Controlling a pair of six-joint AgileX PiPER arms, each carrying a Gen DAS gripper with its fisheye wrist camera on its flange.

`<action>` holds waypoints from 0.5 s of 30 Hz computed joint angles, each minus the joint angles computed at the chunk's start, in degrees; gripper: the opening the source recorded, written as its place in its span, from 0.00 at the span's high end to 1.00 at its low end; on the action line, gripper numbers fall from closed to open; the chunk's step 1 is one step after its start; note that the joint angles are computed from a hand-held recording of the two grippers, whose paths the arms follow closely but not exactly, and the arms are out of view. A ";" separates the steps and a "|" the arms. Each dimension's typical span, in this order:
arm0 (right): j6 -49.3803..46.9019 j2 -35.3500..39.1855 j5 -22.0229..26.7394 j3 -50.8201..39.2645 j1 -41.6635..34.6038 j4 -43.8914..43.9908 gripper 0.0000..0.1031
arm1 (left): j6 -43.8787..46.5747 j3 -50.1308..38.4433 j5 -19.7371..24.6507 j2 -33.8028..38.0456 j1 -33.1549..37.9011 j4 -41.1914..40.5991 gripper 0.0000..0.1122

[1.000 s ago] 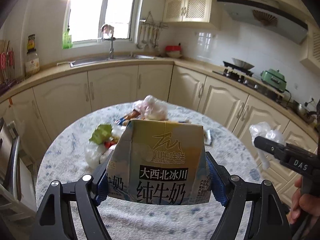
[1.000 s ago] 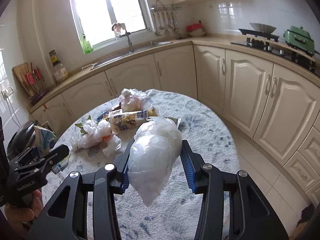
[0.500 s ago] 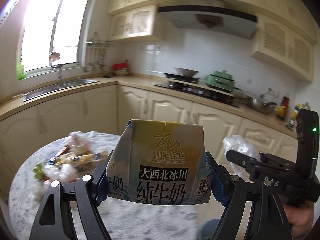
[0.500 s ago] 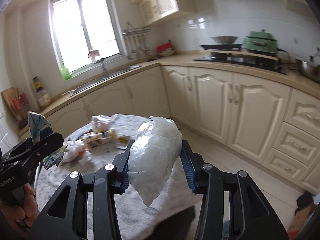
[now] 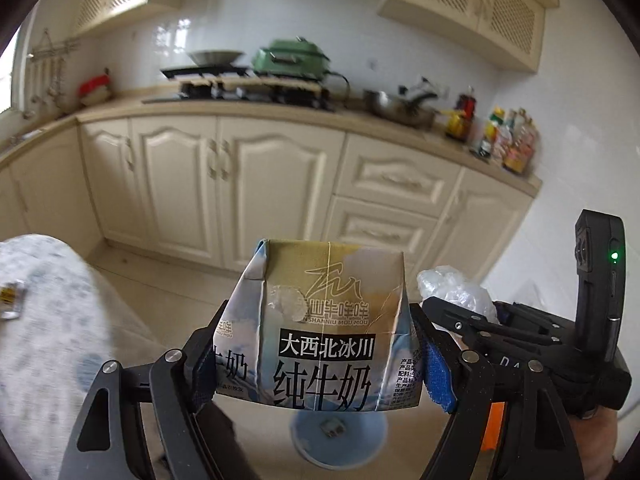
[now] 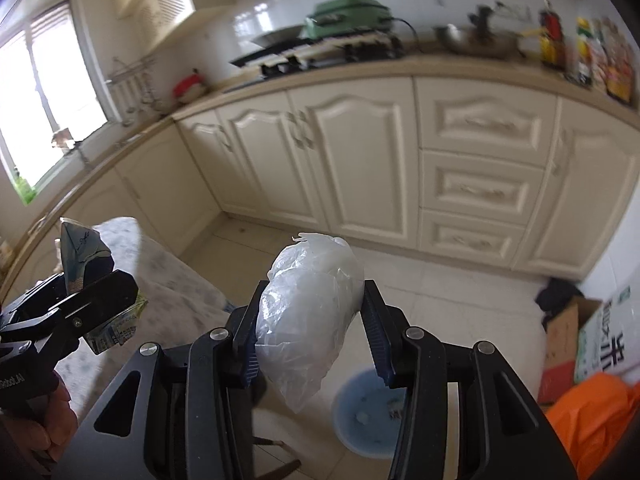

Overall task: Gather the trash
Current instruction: 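Lift the carton and bag and carry them toward the blue bin, then open both tools over the blue bin to drop the carton and bag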

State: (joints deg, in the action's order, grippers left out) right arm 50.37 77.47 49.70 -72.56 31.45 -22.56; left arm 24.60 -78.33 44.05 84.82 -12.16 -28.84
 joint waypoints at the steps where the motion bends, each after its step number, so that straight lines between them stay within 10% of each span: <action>1: -0.51 -0.77 -0.89 2.37 -1.59 1.23 0.56 | -0.40 0.25 -0.57 1.50 -1.39 0.60 0.31; 15: -16.30 1.23 -16.47 25.55 -19.94 23.05 0.56 | -8.84 -25.80 11.49 36.72 -7.53 6.07 0.31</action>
State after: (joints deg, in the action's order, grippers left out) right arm 34.08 78.70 33.22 -47.01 11.51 0.49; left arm 15.76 -104.13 55.54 121.54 -19.70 -22.77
